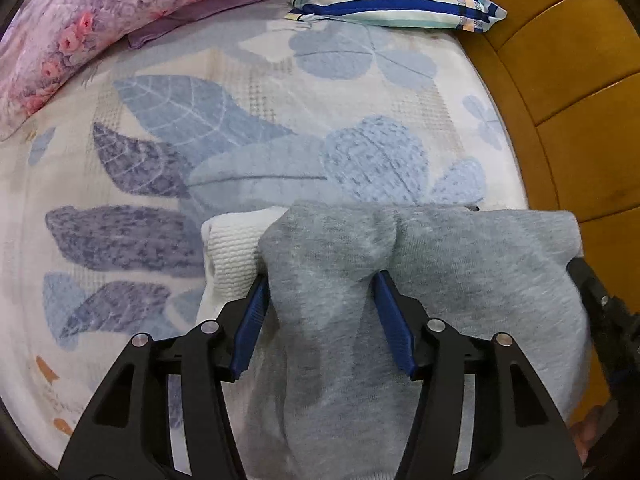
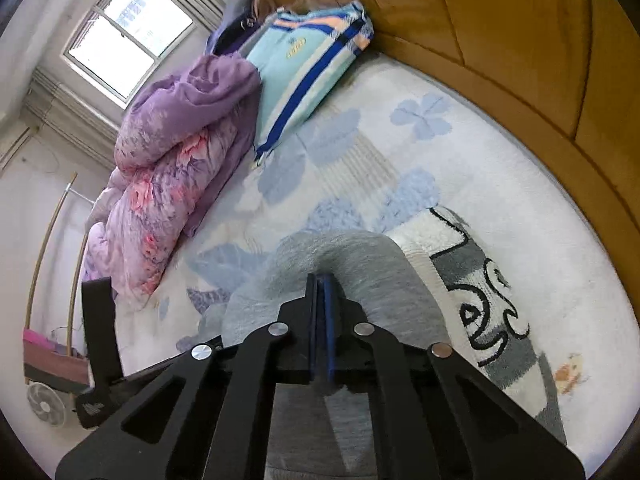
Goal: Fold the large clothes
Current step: 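Lower the hoodie onto the folded clothes stack and open both grippers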
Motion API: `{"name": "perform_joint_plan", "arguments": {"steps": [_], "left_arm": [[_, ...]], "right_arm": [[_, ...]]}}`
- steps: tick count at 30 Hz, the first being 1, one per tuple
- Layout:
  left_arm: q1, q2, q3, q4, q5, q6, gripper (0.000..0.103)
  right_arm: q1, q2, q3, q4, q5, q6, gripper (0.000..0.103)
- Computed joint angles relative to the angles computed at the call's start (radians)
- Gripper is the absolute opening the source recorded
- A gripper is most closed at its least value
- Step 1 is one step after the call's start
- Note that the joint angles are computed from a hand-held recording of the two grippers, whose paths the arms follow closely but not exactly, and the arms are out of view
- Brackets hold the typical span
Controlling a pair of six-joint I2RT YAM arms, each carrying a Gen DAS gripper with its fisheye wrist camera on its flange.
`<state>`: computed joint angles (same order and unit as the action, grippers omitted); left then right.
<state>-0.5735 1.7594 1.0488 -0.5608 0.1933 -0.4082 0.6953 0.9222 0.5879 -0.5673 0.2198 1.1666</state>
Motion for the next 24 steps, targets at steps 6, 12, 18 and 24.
{"name": "perform_joint_plan", "arguments": {"steps": [6,12,18,24], "left_arm": [[-0.17,-0.325,-0.149,-0.201,-0.054,-0.058,0.054],[-0.305,-0.264,-0.383,0.019,-0.032,-0.196,0.053],[-0.34,-0.382,-0.453,0.019,-0.065,-0.189,0.067],[-0.291,-0.541,-0.476,-0.072,-0.117,-0.102,0.077]], "right_arm": [[0.394,0.024,0.25,-0.514,0.121,0.393,0.007],[0.538,0.123,0.02,-0.32,0.003,0.625,0.007],[0.626,0.226,0.137,-0.408,0.025,0.68,0.01],[0.584,0.207,0.196,-0.442,-0.007,0.64,0.036]]}}
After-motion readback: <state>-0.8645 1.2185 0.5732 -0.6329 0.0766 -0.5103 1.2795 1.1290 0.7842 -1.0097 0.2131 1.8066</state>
